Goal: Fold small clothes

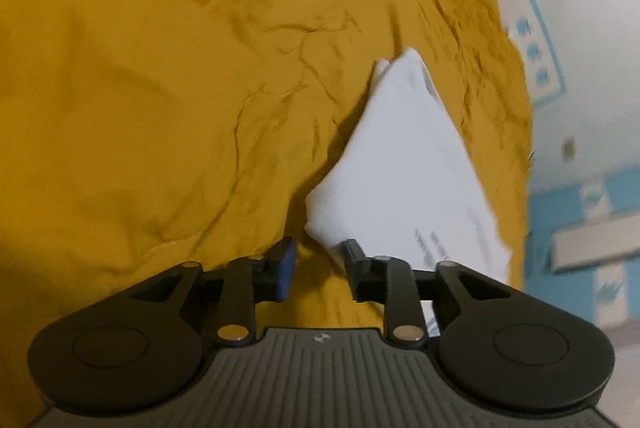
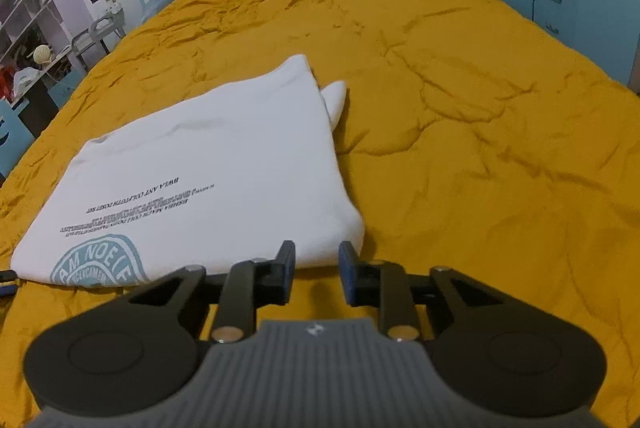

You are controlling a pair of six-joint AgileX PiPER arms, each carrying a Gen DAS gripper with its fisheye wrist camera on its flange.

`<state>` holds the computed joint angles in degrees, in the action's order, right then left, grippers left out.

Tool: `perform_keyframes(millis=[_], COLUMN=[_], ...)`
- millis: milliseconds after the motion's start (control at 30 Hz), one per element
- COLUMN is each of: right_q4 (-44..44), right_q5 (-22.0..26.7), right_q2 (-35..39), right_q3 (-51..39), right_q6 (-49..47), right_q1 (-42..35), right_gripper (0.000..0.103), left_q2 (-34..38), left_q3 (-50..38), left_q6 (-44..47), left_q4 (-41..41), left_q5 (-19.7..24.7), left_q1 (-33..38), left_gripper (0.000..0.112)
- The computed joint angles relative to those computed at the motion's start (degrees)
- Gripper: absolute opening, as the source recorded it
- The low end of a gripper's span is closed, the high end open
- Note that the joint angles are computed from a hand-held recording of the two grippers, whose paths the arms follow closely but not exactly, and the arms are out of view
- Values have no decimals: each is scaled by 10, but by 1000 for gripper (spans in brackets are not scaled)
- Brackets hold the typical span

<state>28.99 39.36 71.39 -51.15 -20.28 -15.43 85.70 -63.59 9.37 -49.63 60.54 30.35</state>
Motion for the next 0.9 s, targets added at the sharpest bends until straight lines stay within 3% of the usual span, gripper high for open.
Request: perform_keyframes(millis=[133,200,300,367,433,500,600,667,767,833,900], right_q4=[14,48,69,71,100,100,10,-10,88,153,198], right_q5=[1,5,15,25,37,31,-7,-22,-12,15,21], right_q2=[7,16,32,42,52,53,38,32,28,39,49], right_q3=[7,9,3,-5,-7,-3,5,14,23,11,2], right_q6=[-8,-29,-20,-4,-26,-24,36,49,-34,-73,-98], right_q1=[-10,-25,-43,-53,-67,-67,-29,-27,-75,-109,-124], right_gripper=[23,23,23,22,2,0,0,0,0,3,25], left_q2=[14,17,-8,-26,-47,-58,-46,-30,-21,-26,-30], left_q3=[27,22,13,-11,-25,-30,-31,-27,-26,-29,-29], left_q6=[12,4,7,4,0,-30,-78,-76,-67,-70,-65], left_q4=[-64,-71,-56,3,89,189,283,289,283,290,291], left_q5=[-36,-50,-62,-91,-122,-155,-169,-172,-175,-169,-160], left_q1=[12,7,1,-39,-87,-141,-180,-181,-179,-181,-176], left_gripper=[34,18,12,10,10,10,10,10,11,11,11])
